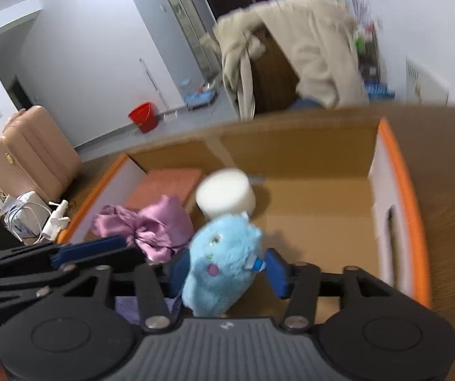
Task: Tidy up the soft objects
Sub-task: 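Carry the blue plush toy into the box and open both grippers, then move both grippers back over the white-and-yellow plush dog, then grasp the white-and-yellow plush dog with both grippers together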
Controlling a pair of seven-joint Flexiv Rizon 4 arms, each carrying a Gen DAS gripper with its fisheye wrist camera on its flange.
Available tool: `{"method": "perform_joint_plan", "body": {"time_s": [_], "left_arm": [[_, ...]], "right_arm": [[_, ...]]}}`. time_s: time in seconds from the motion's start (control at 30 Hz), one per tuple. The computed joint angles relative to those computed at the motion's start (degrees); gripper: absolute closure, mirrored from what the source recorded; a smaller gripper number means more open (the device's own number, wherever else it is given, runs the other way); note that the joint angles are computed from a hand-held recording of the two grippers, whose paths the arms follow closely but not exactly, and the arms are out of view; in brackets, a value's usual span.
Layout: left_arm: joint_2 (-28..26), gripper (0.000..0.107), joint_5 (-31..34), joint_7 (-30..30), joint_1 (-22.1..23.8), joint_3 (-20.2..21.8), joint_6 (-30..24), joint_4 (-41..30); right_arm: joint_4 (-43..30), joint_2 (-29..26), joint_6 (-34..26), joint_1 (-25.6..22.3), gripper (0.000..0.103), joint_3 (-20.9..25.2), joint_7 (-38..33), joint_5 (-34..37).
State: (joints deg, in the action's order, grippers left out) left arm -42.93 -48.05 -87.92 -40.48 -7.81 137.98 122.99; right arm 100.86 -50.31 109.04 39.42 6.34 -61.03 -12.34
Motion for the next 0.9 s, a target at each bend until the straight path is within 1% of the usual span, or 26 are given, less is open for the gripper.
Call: {"method": "perform_joint_plan", "body": {"time_s": [0.03, 0.07, 0.13, 0.17, 0.2, 0.23, 0.27, 0.33, 0.37, 0.47, 0.5, 0.53, 0.6, 0.63, 0.7, 0.77, 0.83, 0.9], "left_arm": [[1.20, 0.067, -1.97, 0.81, -1.67, 0.28, 1.00, 0.99], [2.29, 0.061, -3.81, 1.55, -3.10, 0.33, 2.32, 1.91], [4.55, 0.059, -7.57, 3.43, -5.91, -0.19, 5.80, 4.09], [5.67, 0.058, -10.80, 5.36, -7.71, -0.80, 7.63, 4.87], [6.44, 0.054, -13.61, 7.04, -9.20, -1.58, 9.68, 5.43], [7.02, 0.051, -15.59, 8.52, -10.23, -2.39, 11.49, 5.67], [7.59, 0.047, -17.32, 9.47, -11.34, -3.34, 13.61, 6.14], [8.30, 0.041, -18.36, 10.90, -12.64, -5.10, 16.97, 7.03], [8.31, 0.039, -18.73, 11.55, -13.06, -6.00, 18.34, 7.15], [7.46, 0.039, -23.15, 13.57, -14.59, -9.23, 21.15, 6.21], [6.50, 0.039, -25.84, 13.65, -15.73, -10.45, 22.69, 5.62], [5.32, 0.039, -27.49, 13.07, -16.83, -11.44, 24.49, 5.36], [2.50, 0.037, -29.32, 9.10, -19.07, -13.40, 27.92, 5.59], [1.26, 0.037, -29.49, 7.04, -20.02, -14.22, 29.11, 5.85], [-1.30, 0.035, -30.27, 2.60, -21.90, -15.97, 30.93, 5.90], [-3.51, 0.034, -29.72, -0.13, -23.30, -17.19, 31.58, 5.67], [-4.68, 0.034, -29.35, 0.31, -23.56, -17.92, 30.87, 4.87], [-5.01, 0.034, -29.00, 0.91, -22.97, -17.86, 30.11, 4.01]], "right_arm": [[2.05, 1.88, 1.22, 2.72, 0.045, -3.00, -0.41, 1.95], [5.21, 4.63, 2.79, 6.14, 0.045, -6.55, -1.47, 4.48], [10.24, 8.95, 5.73, 10.08, 0.044, -10.10, -4.34, 8.39], [13.07, 11.39, 7.43, 12.43, 0.040, -11.90, -6.07, 11.23], [16.17, 14.00, 9.43, 14.76, 0.034, -13.49, -8.13, 14.07], [18.53, 16.00, 11.24, 16.41, 0.031, -14.38, -9.99, 16.47], [21.35, 18.35, 13.28, 19.35, 0.029, -16.05, -12.26, 20.19], [25.60, 22.05, 15.67, 22.44, 0.027, -17.02, -16.50, 24.50], [27.01, 23.39, 16.45, 22.95, 0.026, -16.68, -17.97, 25.92], [30.52, 25.77, 18.94, 24.76, 0.025, -15.32, -22.15, 30.91], [31.39, 25.57, 20.90, 26.97, 0.025, -15.69, -24.01, 34.80], [31.99, 24.42, 23.63, 28.05, 0.025, -15.03, -25.17, 37.49], [35.38, 21.62, 31.67, 29.32, 0.023, -11.43, -26.17, 42.20], [36.96, 19.36, 36.21, 29.80, 0.023, -9.15, -26.19, 44.22], [38.78, 12.66, 45.35, 31.01, 0.023, -4.21, -25.06, 49.11], [39.72, 6.11, 53.00, 30.34, 0.023, 1.13, -22.02, 51.83], [39.65, 1.99, 56.23, 28.34, 0.023, 5.28, -19.35, 52.42], [39.37, 0.23, 56.74, 26.69, 0.023, 7.48, -18.83, 53.20]]}}
